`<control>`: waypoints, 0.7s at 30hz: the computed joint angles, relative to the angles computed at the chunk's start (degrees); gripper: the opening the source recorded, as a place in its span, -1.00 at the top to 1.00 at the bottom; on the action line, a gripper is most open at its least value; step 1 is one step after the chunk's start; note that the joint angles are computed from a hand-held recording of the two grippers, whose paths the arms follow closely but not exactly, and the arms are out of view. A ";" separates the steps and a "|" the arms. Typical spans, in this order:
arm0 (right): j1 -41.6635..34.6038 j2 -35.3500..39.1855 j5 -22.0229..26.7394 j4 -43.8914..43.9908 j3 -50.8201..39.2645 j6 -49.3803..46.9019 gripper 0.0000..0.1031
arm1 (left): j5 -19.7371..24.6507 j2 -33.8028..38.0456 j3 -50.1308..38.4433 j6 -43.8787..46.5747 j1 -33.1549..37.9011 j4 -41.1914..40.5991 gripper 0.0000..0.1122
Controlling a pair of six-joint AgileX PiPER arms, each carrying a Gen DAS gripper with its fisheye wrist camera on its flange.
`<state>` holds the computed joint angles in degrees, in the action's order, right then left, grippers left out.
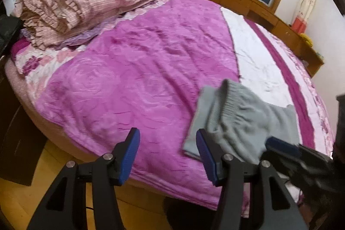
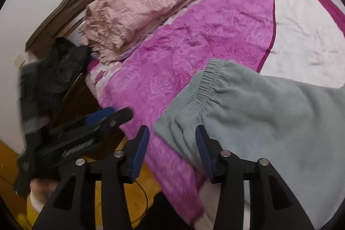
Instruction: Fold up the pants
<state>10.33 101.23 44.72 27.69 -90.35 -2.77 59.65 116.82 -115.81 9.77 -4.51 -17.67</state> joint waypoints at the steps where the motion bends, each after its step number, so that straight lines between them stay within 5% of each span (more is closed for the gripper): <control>1: -0.38 -2.79 -0.15 -0.04 2.57 -1.07 0.22 | 0.29 0.03 -0.21 0.12 -0.37 -0.56 -0.01; 11: -9.89 -20.70 -0.26 -7.37 19.55 6.07 0.21 | 4.05 4.71 -6.06 0.39 -5.11 -4.98 -0.01; 21: -22.48 -29.45 1.91 -6.88 29.27 6.21 0.21 | 4.32 9.69 -9.21 -8.01 -9.52 1.87 0.00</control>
<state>-12.15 71.78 46.63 20.81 -61.08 3.44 63.97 126.51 -125.02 1.75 -14.03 -15.80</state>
